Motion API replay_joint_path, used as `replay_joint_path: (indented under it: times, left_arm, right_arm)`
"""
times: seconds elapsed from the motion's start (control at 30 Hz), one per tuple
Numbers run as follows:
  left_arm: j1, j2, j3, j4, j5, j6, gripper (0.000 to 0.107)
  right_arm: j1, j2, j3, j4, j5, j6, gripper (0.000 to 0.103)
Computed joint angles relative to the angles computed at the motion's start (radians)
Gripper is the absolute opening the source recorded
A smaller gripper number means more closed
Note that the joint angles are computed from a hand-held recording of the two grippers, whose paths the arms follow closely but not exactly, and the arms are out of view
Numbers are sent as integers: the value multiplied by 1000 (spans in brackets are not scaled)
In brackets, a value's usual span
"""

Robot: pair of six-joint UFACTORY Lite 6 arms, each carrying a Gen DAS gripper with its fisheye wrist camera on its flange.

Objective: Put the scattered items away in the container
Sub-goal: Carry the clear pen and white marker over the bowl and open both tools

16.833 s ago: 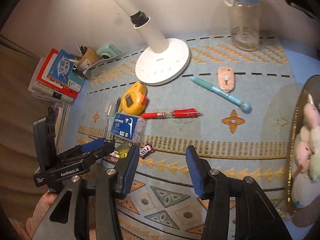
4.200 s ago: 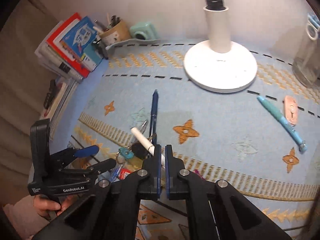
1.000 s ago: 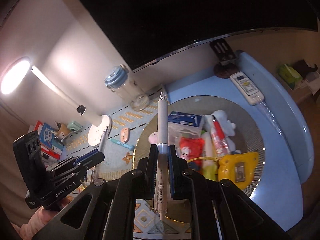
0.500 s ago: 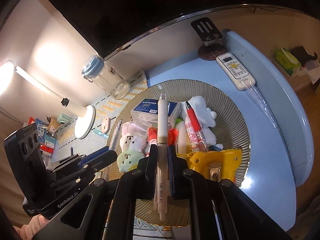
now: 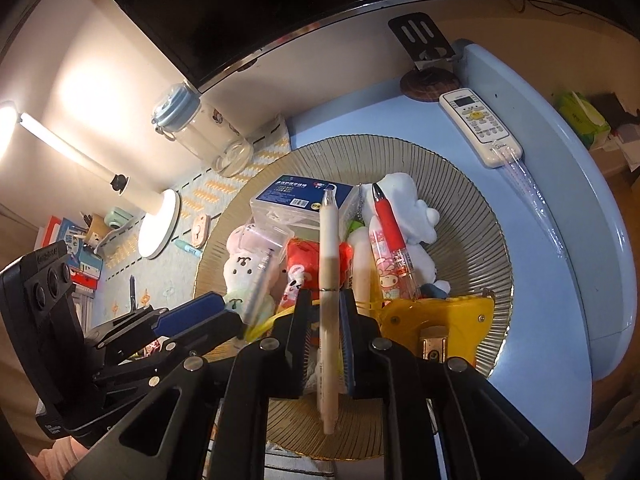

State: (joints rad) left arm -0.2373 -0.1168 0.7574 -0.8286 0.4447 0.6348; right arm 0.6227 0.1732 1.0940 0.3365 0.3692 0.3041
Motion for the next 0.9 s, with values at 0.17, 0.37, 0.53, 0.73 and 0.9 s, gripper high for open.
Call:
replay_joint_path:
  times: [0.17,0.37,0.53,0.73,0.9]
  left_arm:
    - [22,-75,-45,105,-8,-82,49]
    - [194,-166,-123,120,76,-18,49]
    - [461,-239,-176,112,186,119,49]
    - [894,-182,-165,100,304,385,49]
    - [1243,36,-24,120,348,580,49]
  right_arm:
    - [12,6,12,-20,-1,54,26]
    - [72,56,84,-48,-5,141,27]
    - [174,153,229,-150,2,279,34]
    - [299,381,532,-201,88,359,35]
    - [381,645,899,-198,229,374,37]
